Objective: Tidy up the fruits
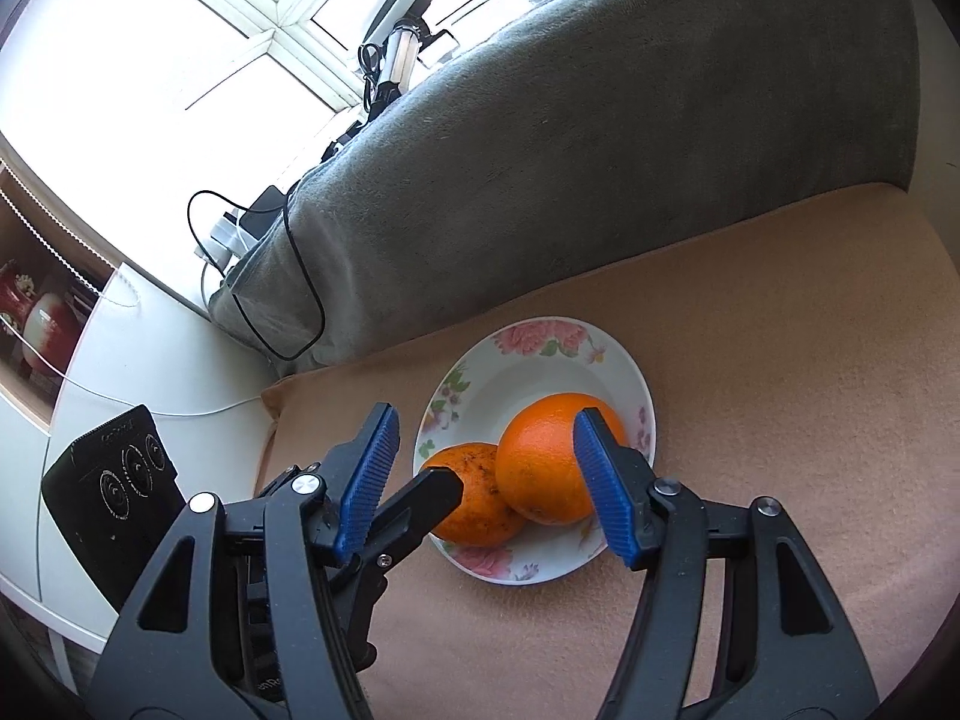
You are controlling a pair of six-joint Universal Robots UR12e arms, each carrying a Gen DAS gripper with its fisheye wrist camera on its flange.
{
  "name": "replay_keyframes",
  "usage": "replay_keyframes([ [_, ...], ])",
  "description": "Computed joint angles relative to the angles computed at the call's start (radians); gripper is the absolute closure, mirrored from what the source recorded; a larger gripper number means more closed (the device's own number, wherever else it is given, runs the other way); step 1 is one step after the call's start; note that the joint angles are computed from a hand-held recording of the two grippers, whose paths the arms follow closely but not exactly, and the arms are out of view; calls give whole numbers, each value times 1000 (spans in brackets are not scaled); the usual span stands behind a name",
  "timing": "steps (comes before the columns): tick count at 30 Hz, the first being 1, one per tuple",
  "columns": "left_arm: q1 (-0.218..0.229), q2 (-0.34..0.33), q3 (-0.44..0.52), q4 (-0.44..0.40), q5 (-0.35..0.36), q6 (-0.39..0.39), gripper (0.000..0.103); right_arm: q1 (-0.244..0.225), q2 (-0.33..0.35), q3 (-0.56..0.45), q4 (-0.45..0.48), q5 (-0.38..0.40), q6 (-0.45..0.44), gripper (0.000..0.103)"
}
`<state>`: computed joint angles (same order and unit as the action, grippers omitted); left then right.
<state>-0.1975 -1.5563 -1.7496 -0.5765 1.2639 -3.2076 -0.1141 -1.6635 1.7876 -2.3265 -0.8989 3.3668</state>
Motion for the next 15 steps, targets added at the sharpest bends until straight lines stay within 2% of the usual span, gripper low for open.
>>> replay_keyframes([
  [12, 63, 82, -59, 56, 10, -16, 39, 34, -41, 26, -47, -64, -31, 39],
  [14, 76, 98, -70, 57, 10, -10, 38, 45, -46, 26, -46, -76, -46, 27],
  [15, 82, 106, -77, 60, 12, -6, 38, 51, -49, 29, -53, -85, -53, 25],
])
